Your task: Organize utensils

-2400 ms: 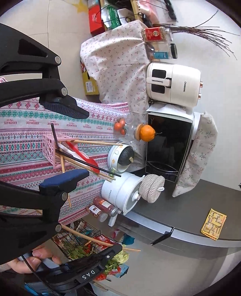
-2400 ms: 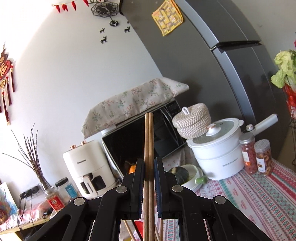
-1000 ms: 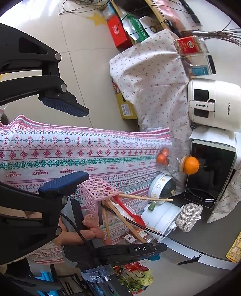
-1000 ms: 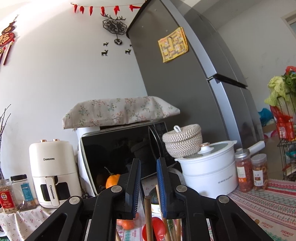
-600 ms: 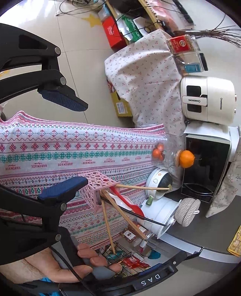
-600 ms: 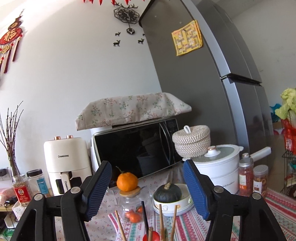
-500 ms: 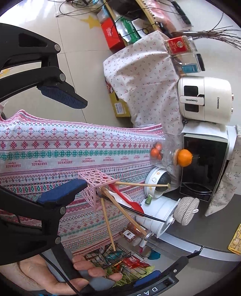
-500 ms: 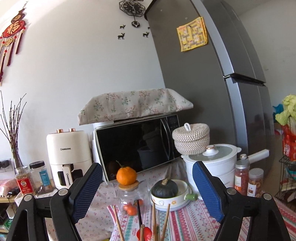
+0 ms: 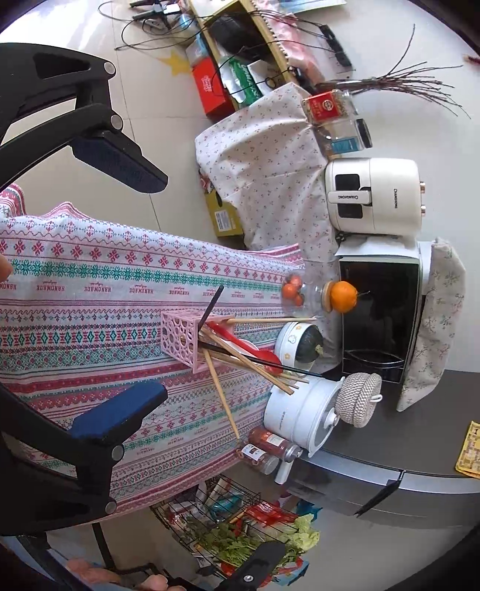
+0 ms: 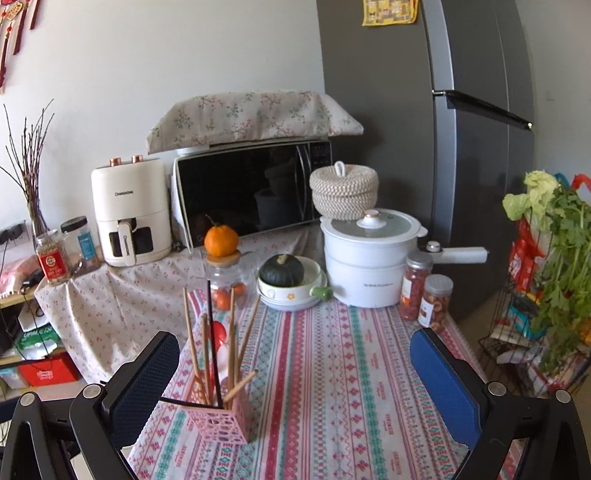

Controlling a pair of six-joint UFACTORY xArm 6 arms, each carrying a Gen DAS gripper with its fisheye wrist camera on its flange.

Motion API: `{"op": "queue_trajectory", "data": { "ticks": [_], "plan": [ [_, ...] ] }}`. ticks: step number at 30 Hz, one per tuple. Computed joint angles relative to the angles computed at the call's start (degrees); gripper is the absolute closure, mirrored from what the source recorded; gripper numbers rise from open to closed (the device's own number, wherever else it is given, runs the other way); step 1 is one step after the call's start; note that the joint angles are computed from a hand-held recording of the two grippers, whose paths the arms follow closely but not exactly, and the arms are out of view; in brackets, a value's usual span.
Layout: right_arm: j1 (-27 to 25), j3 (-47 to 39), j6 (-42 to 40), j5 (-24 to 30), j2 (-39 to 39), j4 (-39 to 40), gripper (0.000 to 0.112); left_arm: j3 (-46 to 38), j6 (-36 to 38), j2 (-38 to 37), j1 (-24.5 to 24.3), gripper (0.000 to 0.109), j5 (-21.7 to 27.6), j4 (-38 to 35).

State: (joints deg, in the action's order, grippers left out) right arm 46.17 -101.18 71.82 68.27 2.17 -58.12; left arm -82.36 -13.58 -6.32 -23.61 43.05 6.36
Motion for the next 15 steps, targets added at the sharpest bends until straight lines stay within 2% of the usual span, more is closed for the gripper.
{"op": "queue_trajectory", "data": {
  "ticks": [5,8,15],
  "plan": [
    [1.9,8.7,4.3,5.1,-8.4,-0.4,0.01,3.7,-4.7,-4.8,-3.8,0.006,-2.9,5.3],
    [2.5,9.8,3.3,7.5,-10.3,0.1,0.01,4.9,-7.4,-6.4,-5.9,0.006,-3.6,8.3],
    [4.4,10.6,-0.2,8.8,-11.4,-0.9,0.01,5.0,-10.8,-6.8,-9.3,0.006,-3.0,11.8]
  ]
}}
